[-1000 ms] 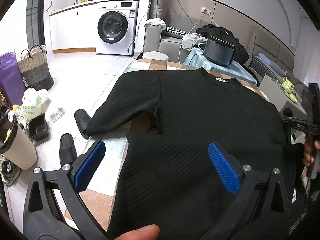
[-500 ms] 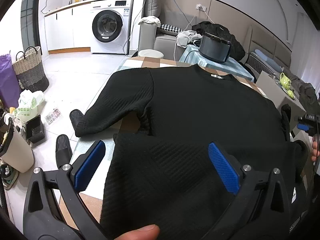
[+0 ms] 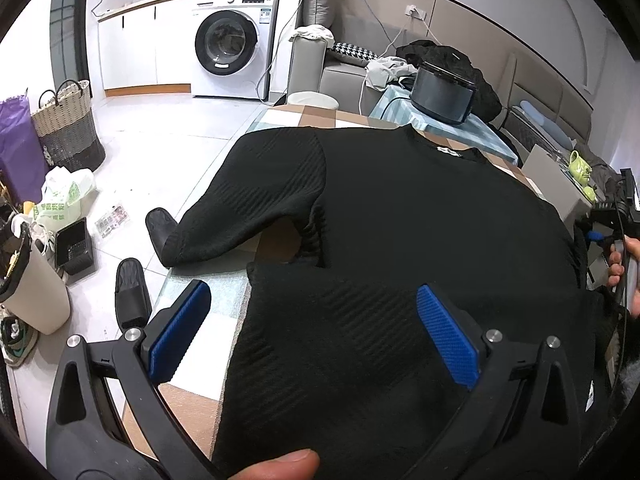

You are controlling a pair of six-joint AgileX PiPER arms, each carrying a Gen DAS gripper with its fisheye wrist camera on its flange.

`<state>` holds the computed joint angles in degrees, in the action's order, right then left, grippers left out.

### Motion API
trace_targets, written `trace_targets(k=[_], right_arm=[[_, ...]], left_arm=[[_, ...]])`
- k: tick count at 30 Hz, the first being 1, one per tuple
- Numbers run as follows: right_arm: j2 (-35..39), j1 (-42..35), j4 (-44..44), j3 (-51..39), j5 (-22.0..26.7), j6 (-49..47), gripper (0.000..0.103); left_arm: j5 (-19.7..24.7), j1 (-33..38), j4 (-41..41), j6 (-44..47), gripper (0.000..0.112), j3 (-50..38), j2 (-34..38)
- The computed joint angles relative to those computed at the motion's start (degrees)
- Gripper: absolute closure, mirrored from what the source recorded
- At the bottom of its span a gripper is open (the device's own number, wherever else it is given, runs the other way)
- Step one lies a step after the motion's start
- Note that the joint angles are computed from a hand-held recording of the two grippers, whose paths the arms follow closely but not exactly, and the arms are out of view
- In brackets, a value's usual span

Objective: Fold small clothes

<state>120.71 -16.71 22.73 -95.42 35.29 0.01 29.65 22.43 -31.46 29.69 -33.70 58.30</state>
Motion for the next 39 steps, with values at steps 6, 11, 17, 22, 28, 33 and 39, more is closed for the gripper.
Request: trace_targets(k=[6, 11, 17, 22, 28, 33, 39], right_arm=[[-7.7, -4.7, 3.5, 10.7, -3.8, -7.2, 0.095], [-14.8, -7.7, 1.8, 17.3, -8.2, -12.5, 0.095], [-16.0, -1.7, 25.2, 14.5, 1.2, -46.9, 0.095], [-12.9, 7.2, 19.0, 14.1, 5.6, -48.6, 0.094], [-10.0, 6.0, 20.1, 14.4, 9.7, -49.8, 0.082], [-12.3, 3.9, 20.3, 18.4, 8.1, -49.3, 0.07], [-11.5, 4.1, 12.2, 21.0, 6.2, -37.2, 0.058]], left_arm=[[1.4, 2.8, -4.3, 5.3, 0.01, 0.4, -0.7], [1.4, 1.9, -3.8, 5.3, 0.01, 0.8, -2.0], [1.2, -1.9, 2.9, -2.4, 0.01, 1.3, -5.4], [1.8, -2.8, 6.6, -6.8, 0.01, 1.9, -7.7], [4.1, 1.2, 4.1, -3.2, 0.01, 1.4, -8.2], [6.1, 6.9, -2.6, 4.3, 0.01, 0.5, -5.7], [13.3, 20.5, -14.4, 14.9, 0.01, -3.6, 2.5]])
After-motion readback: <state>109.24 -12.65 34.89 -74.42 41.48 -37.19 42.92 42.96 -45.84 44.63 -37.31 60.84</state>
